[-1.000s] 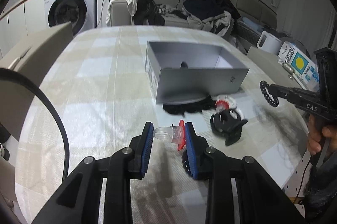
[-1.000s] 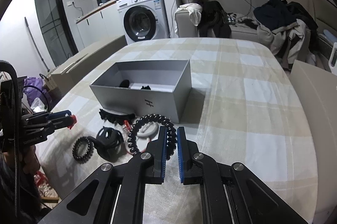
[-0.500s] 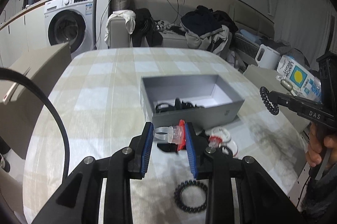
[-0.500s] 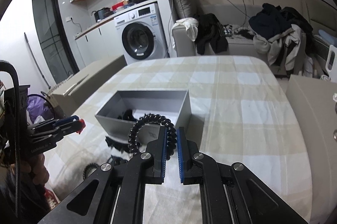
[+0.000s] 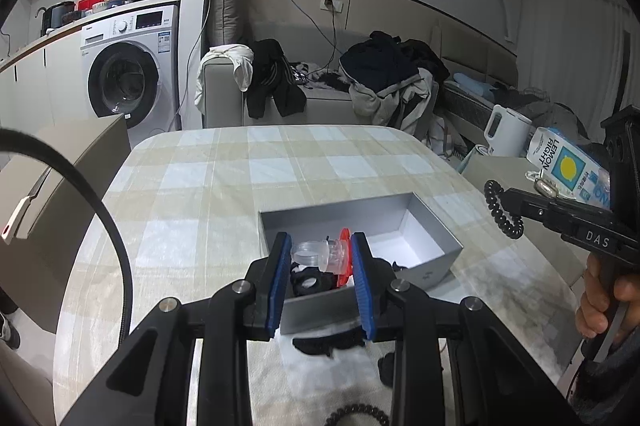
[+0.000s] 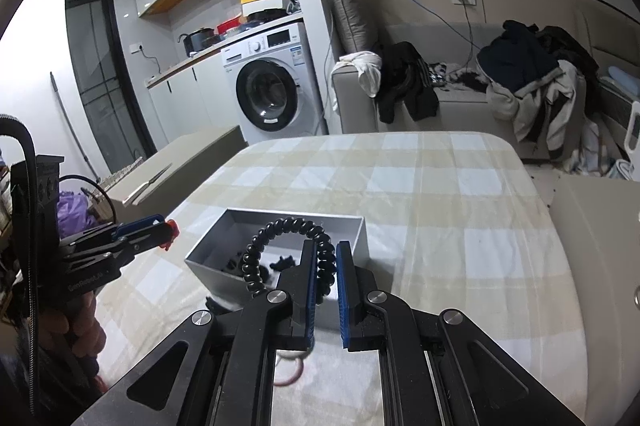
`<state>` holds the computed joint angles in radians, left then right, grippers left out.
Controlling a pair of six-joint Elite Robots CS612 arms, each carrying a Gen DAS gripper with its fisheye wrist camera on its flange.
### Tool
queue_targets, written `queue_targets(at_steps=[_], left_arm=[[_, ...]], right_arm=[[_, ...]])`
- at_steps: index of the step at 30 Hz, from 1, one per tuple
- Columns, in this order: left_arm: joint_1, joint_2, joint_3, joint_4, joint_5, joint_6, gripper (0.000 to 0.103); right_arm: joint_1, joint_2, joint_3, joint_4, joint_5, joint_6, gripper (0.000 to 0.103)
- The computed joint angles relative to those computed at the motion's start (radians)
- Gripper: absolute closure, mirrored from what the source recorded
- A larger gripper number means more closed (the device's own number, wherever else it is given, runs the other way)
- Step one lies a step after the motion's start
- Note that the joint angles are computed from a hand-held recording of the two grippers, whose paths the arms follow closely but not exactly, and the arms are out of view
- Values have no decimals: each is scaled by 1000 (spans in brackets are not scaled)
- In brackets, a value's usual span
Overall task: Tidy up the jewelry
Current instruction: 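Carry the coil hair tie and plastic piece over the grey box with both tools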
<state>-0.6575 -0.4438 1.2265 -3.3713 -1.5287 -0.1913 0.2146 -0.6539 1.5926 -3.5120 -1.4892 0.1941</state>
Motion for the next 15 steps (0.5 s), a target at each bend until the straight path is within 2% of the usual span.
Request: queue_targets(at_steps=[15], left_arm=[[-4,32,-69,55,18,13,79]], right_arm=[[-12,35,-71,72,40,22,95]])
